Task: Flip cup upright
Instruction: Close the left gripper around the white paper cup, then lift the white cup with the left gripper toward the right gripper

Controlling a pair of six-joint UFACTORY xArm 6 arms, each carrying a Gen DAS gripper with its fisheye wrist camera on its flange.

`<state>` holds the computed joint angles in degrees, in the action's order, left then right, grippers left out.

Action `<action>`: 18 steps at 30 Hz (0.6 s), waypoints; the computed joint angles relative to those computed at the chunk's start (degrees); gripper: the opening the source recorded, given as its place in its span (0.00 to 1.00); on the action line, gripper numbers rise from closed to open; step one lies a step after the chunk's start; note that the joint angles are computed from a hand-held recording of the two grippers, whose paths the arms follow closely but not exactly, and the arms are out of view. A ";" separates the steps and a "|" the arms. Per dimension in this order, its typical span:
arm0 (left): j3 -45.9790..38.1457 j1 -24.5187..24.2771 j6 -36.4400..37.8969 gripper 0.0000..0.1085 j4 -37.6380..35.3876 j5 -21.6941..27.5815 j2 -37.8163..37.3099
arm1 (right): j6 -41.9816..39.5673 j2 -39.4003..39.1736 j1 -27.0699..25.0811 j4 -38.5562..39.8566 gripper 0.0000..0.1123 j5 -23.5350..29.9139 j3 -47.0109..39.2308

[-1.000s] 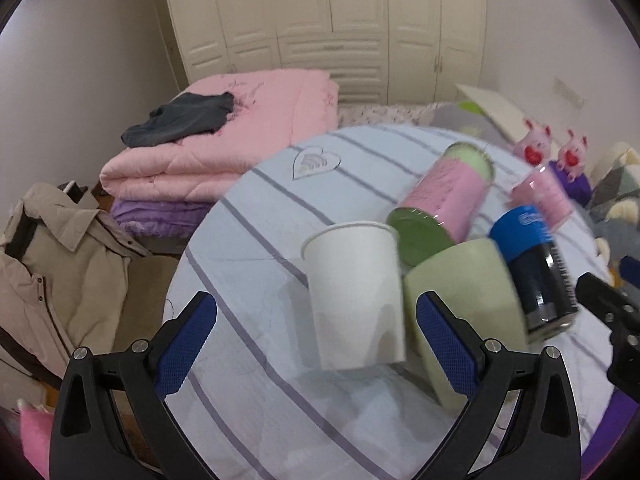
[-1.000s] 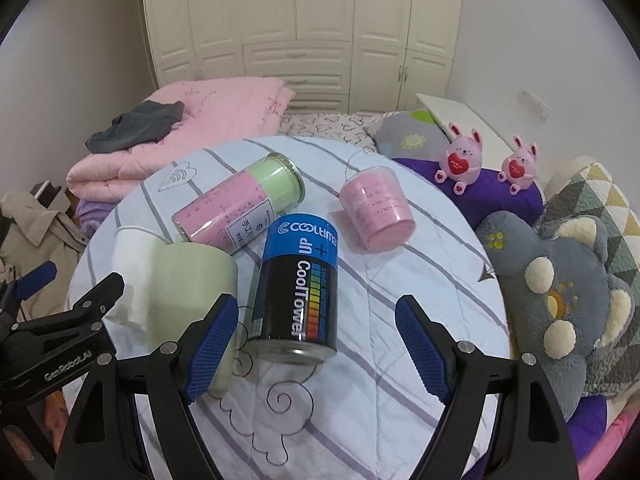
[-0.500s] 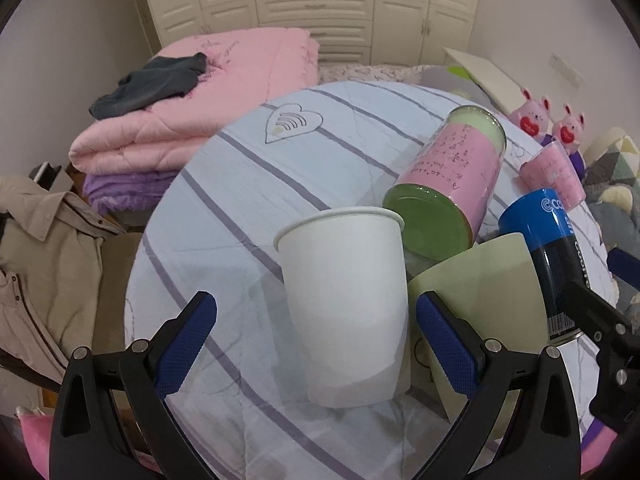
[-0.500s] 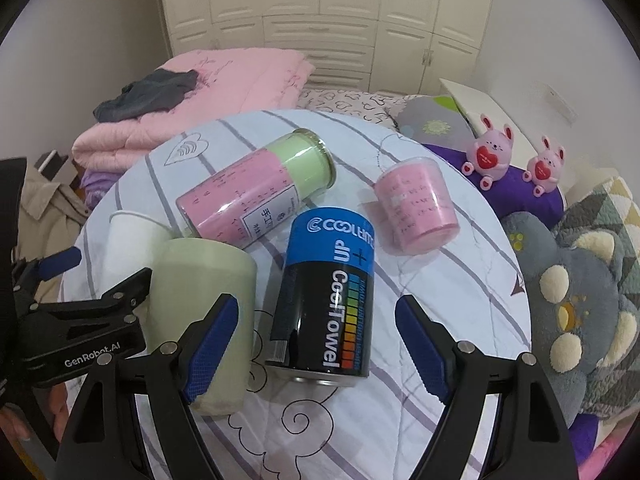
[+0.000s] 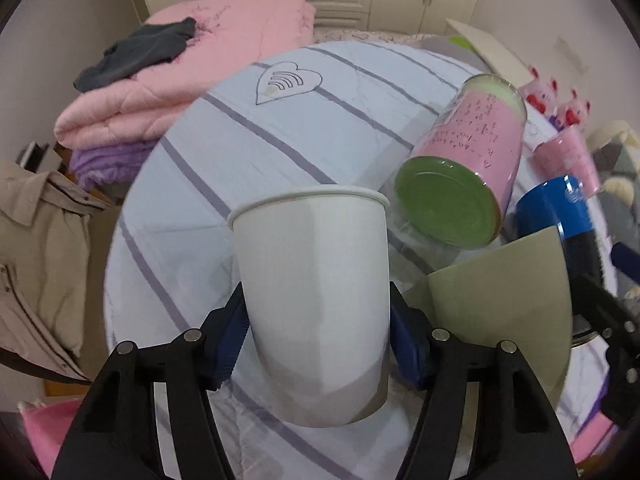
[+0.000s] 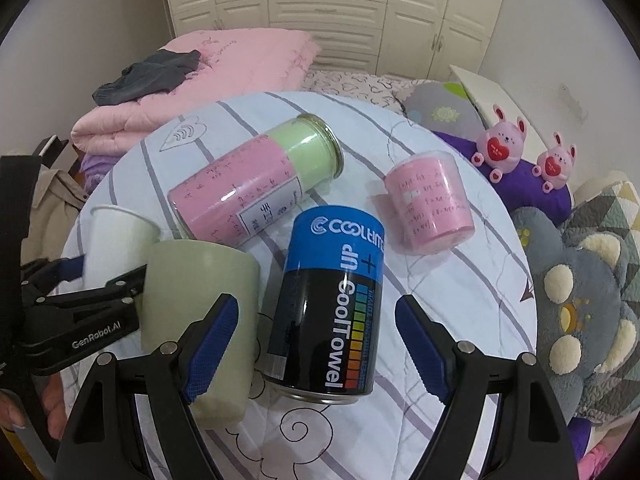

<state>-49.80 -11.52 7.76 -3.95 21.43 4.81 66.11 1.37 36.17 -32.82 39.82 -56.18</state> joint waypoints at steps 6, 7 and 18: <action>2.16 0.11 -0.86 0.59 0.92 -2.00 -2.88 | 0.77 -1.02 -0.08 0.28 0.73 -0.22 0.91; 2.57 0.19 -1.10 0.59 1.26 -2.24 -3.48 | 1.10 -1.35 0.00 0.24 0.73 -0.09 1.09; 8.78 0.37 -0.86 0.59 1.41 -2.80 -11.46 | 4.40 -5.49 1.68 -1.04 0.73 2.45 3.61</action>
